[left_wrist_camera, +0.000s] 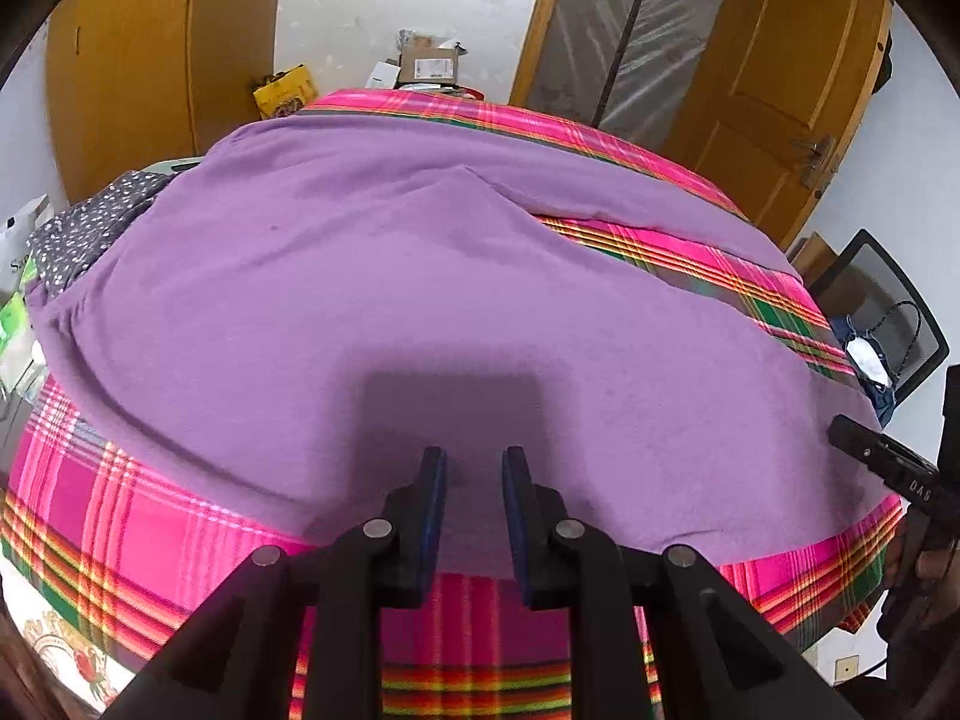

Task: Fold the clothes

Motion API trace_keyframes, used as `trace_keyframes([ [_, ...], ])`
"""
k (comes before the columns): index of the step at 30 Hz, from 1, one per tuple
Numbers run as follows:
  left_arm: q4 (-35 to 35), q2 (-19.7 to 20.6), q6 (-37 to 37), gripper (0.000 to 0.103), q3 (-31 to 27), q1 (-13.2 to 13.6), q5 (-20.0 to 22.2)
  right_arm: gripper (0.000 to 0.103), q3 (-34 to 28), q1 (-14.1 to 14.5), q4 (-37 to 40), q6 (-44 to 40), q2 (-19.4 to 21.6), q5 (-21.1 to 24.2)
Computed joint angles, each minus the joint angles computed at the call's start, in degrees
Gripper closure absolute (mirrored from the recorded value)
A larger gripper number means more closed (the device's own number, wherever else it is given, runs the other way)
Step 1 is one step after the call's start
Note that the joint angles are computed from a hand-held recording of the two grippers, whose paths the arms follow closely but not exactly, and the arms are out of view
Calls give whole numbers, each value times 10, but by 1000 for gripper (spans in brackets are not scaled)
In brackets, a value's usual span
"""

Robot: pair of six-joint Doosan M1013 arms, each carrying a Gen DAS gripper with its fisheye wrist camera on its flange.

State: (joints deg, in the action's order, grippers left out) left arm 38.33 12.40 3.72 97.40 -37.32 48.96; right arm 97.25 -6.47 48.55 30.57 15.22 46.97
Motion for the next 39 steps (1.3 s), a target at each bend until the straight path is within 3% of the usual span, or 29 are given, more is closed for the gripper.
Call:
trace_keyframes([
  [15,20,29,41,84,-39,-4,20,51,-10,37,-44,-6,7,-24],
  [23,26,34,27,84,-42,-2,85,51,-9,42,-36,-31,2,-15],
  [29,45,15,-16,84,-14,2,119,51,-12,46,-32,-38,5,0],
  [35,79,-25,-108,84,29,16,190,51,-16,46,-34,-28,8,8],
  [39,71,-53,-151,84,64,36,194,51,-17,48,-37,-24,10,9],
])
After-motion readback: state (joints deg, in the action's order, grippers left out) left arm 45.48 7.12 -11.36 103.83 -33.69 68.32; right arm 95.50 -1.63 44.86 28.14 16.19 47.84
